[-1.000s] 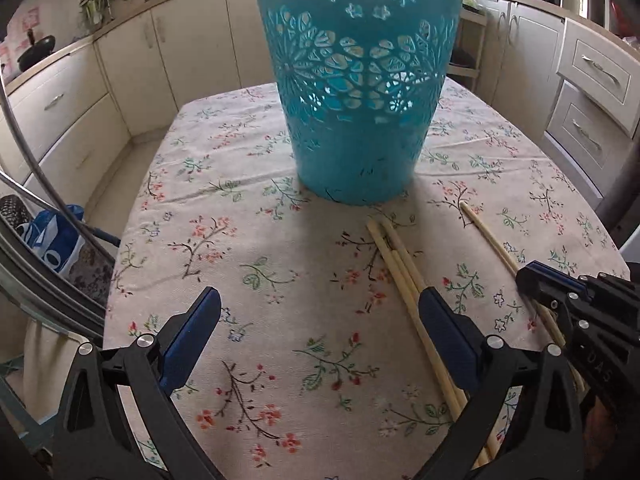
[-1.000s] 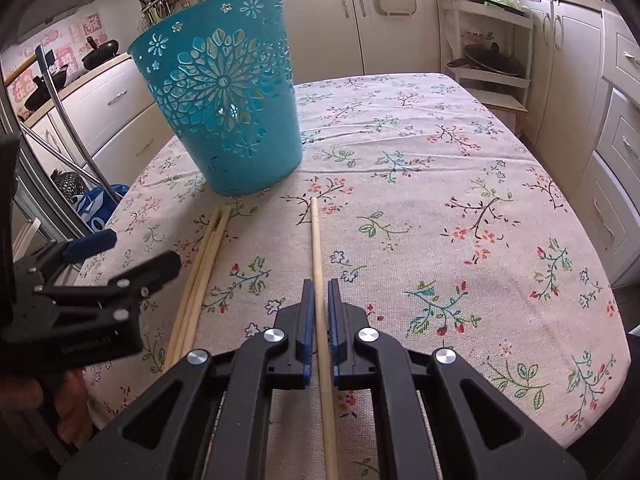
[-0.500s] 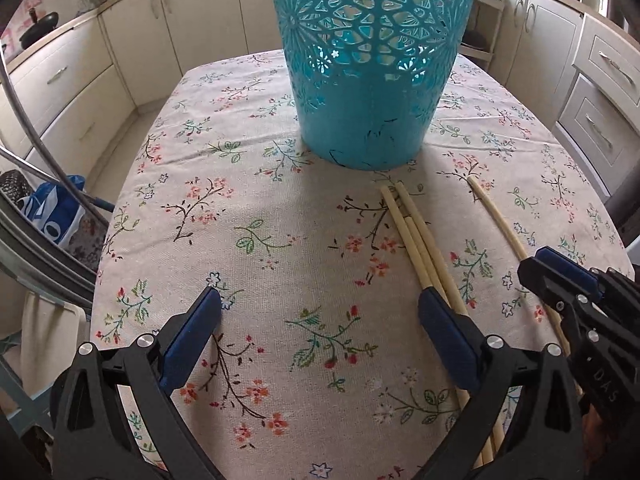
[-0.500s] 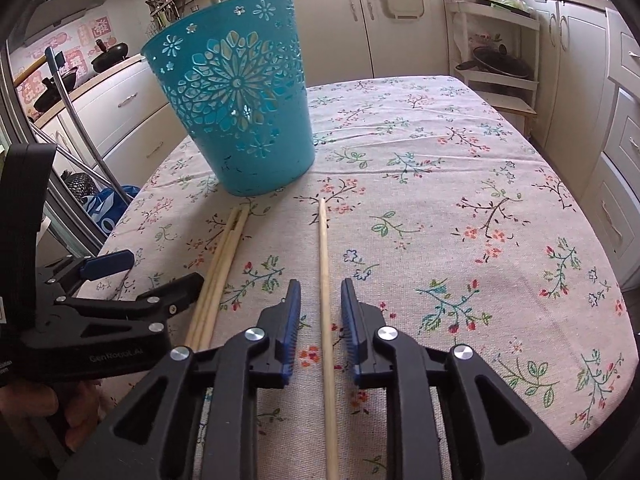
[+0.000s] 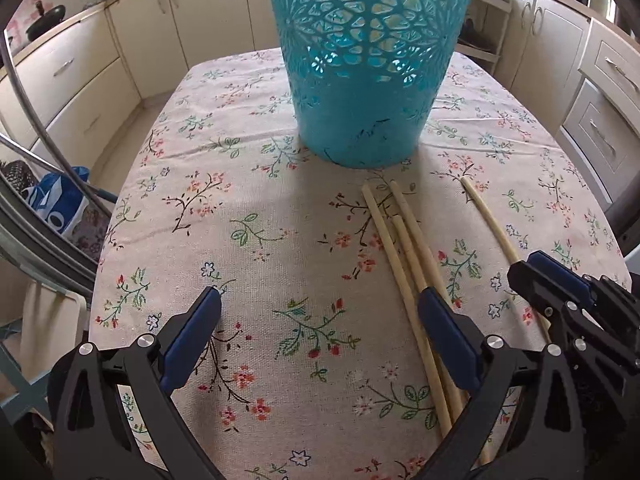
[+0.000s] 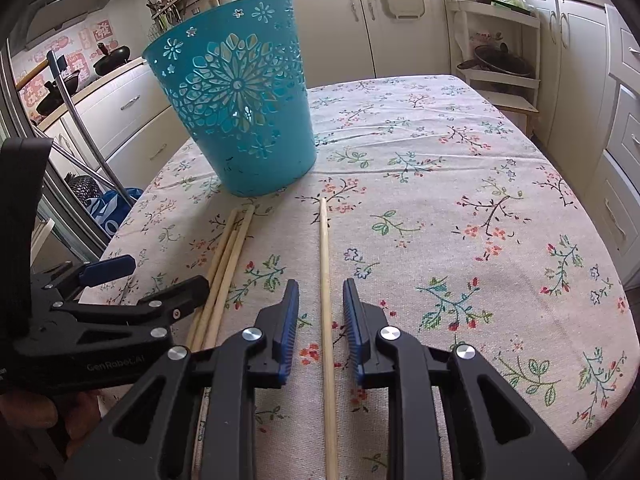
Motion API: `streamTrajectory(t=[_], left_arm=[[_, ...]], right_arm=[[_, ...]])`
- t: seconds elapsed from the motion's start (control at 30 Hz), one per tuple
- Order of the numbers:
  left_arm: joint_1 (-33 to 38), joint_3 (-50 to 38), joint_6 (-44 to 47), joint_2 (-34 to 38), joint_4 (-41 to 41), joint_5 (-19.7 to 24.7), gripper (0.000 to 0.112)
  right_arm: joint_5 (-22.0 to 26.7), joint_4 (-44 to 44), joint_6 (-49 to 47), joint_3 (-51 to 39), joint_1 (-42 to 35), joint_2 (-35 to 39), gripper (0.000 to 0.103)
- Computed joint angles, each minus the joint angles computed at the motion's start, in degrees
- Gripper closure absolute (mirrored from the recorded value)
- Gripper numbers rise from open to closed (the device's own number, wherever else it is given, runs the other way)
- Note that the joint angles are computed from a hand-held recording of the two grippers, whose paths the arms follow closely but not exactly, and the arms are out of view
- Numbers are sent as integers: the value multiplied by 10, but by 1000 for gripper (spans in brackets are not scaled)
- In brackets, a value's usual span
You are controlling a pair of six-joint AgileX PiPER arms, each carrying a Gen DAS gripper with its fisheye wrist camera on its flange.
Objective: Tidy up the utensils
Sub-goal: 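Move the left gripper to the bundle and close on a chopstick, then lift the chopstick with the left gripper over the teal basket and release it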
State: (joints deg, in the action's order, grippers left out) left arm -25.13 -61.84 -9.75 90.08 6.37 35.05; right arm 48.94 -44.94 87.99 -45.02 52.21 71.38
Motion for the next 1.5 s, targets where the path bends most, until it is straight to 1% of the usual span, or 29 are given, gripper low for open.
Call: streamTrajectory(t=[0.1, 0.27, 0.3, 0.33, 0.37, 0.43, 0.47, 0.53, 0.57, 0.6, 0.63, 0.67, 0.7, 0.73, 0.77, 0.8, 0.83, 0.9, 0.97, 1.07, 1.17, 1.23, 1.37, 1.43, 1.47, 1.5], left_arm=[[-3, -4, -16, 6, 15, 7, 17], [-11, -9, -34, 13, 35, 2, 17], [-13, -9, -35, 13, 38, -4, 19], [-13, -8, -25, 15, 34, -13, 22], [-10, -11, -5, 18, 21, -19, 24], [-1, -24, 43, 28, -18, -22, 33], [3, -32, 60, 34, -35, -19, 36], [9, -50, 84, 45, -52, -12, 44], [12, -58, 96, 50, -62, -9, 46], [17, -66, 114, 55, -78, -9, 51], [21, -72, 136, 58, -96, -9, 61], [25, -75, 155, 62, -110, -11, 66], [28, -82, 177, 66, -126, -11, 76], [35, -87, 219, 71, -160, -9, 85], [42, -93, 261, 76, -192, -6, 90], [49, -98, 286, 83, -206, -6, 99], [55, -105, 318, 88, -226, 3, 102], [66, -118, 370, 95, -263, 25, 103], [70, -129, 404, 100, -272, 43, 103], [76, -142, 439, 106, -277, 67, 103], [70, -163, 383, 113, -237, 84, 98], [63, -152, 354, 107, -217, 72, 92], [41, -128, 268, 93, -161, 39, 89], [33, -116, 220, 87, -132, 24, 84], [28, -107, 203, 82, -122, 12, 85], [26, -99, 196, 79, -118, 1, 88]], right_arm=[[-3, 0, -2, 3, -2, -2, 78], [-6, 6, -16, -7, -14, 8, 78], [-7, 10, -25, -15, -21, 14, 78], [-9, 17, -35, -22, -30, 20, 78], [-12, 22, -44, -28, -39, 26, 78], [-13, 29, -62, -42, -55, 40, 78], [-13, 31, -72, -49, -61, 48, 78], [-11, 34, -92, -64, -73, 64, 78], [-9, 37, -103, -71, -77, 70, 79], [-4, 39, -113, -79, -81, 77, 81], [-5, 41, -122, -82, -87, 80, 91], [-4, 42, -127, -83, -92, 82, 98], [-8, 43, -126, -80, -97, 79, 98], [-14, 47, -124, -75, -103, 74, 98], [-19, 52, -123, -72, -110, 69, 98], [-24, 61, -124, -69, -115, 64, 98], [-30, 69, -127, -66, -121, 59, 98], [-37, 86, -139, -66, -129, 54, 98], [-40, 97, -165, -71, -134, 58, 97], [-31, 102, -205, -80, -136, 64, 97], [-28, 110, -230, -83, -138, 66, 97], [-25, 114, -234, -85, -137, 64, 97], [-26, 124, -236, -87, -142, 65, 97], [-22, 123, -241, -90, -141, 68, 97], [-22, 124, -243, -90, -141, 68, 97], [-26, 128, -244, -89, -144, 67, 97]])
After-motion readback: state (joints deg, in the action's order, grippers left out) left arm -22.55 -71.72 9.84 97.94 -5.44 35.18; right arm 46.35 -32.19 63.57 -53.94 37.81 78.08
